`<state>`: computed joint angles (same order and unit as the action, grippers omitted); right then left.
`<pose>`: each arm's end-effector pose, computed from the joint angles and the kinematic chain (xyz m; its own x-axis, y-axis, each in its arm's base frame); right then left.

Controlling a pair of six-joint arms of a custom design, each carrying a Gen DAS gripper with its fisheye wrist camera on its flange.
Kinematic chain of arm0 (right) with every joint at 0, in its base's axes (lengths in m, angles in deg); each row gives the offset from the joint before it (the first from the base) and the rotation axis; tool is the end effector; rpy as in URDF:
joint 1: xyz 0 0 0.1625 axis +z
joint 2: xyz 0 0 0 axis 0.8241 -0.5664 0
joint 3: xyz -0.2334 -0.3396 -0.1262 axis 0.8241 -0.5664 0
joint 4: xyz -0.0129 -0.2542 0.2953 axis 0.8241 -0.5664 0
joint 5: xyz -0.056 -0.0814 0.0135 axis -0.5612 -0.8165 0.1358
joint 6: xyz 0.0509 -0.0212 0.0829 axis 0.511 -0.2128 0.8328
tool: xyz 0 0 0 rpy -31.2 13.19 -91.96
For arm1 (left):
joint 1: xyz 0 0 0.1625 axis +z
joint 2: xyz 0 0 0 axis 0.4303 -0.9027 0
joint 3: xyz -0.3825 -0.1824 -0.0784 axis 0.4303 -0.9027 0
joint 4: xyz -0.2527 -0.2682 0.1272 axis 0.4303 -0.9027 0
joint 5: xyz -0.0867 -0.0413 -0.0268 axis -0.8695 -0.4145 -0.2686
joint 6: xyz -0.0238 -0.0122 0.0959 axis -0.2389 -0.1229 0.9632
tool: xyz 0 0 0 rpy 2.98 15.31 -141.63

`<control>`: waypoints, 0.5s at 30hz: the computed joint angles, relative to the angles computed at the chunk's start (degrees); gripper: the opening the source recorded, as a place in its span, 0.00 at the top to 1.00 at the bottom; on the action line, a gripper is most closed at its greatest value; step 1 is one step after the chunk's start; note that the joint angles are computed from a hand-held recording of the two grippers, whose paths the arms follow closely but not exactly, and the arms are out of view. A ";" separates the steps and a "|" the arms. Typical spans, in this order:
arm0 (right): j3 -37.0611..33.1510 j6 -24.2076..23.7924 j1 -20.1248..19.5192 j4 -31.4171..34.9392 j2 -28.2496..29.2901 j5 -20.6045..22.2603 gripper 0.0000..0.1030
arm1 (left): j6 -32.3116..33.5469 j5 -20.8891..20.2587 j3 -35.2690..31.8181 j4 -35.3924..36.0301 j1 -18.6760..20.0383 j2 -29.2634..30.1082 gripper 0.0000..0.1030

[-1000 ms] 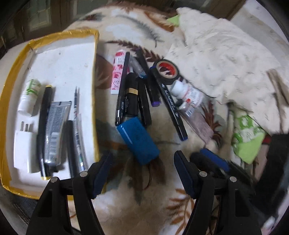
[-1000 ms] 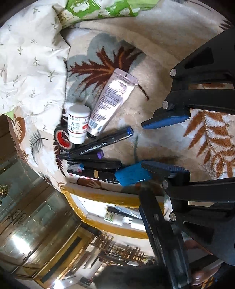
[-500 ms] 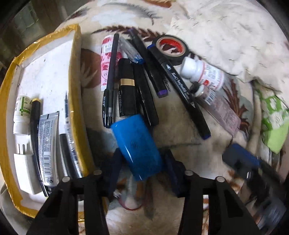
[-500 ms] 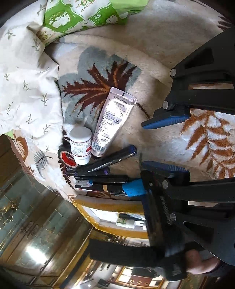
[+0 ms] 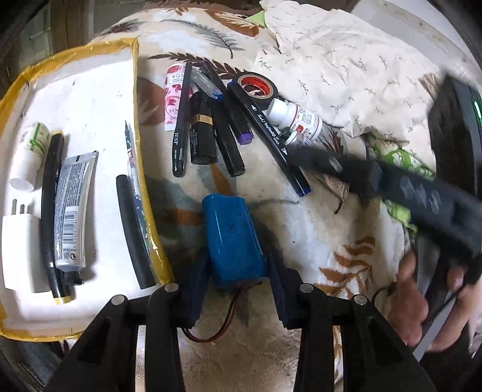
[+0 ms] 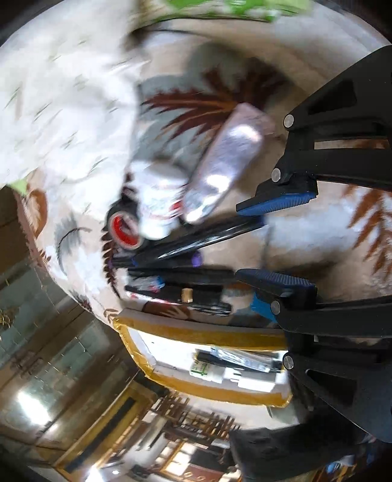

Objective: Organize objects
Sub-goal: 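Grasp a blue-capped black marker with the right tool while the left tool grasps the blue battery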

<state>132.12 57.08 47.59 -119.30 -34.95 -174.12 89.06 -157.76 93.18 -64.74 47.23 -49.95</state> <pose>0.2686 -0.7658 0.0160 -0.9345 0.1007 0.3415 -0.1052 0.8382 -0.5351 -0.0687 -0.7943 0.2122 -0.8214 0.4235 -0.3820 0.4683 0.8831 -0.0278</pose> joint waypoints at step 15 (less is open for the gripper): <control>-1.67 -2.87 0.39 6.17 1.73 -6.69 0.86 | 0.80 -4.77 -2.26 5.83 0.47 0.82 0.63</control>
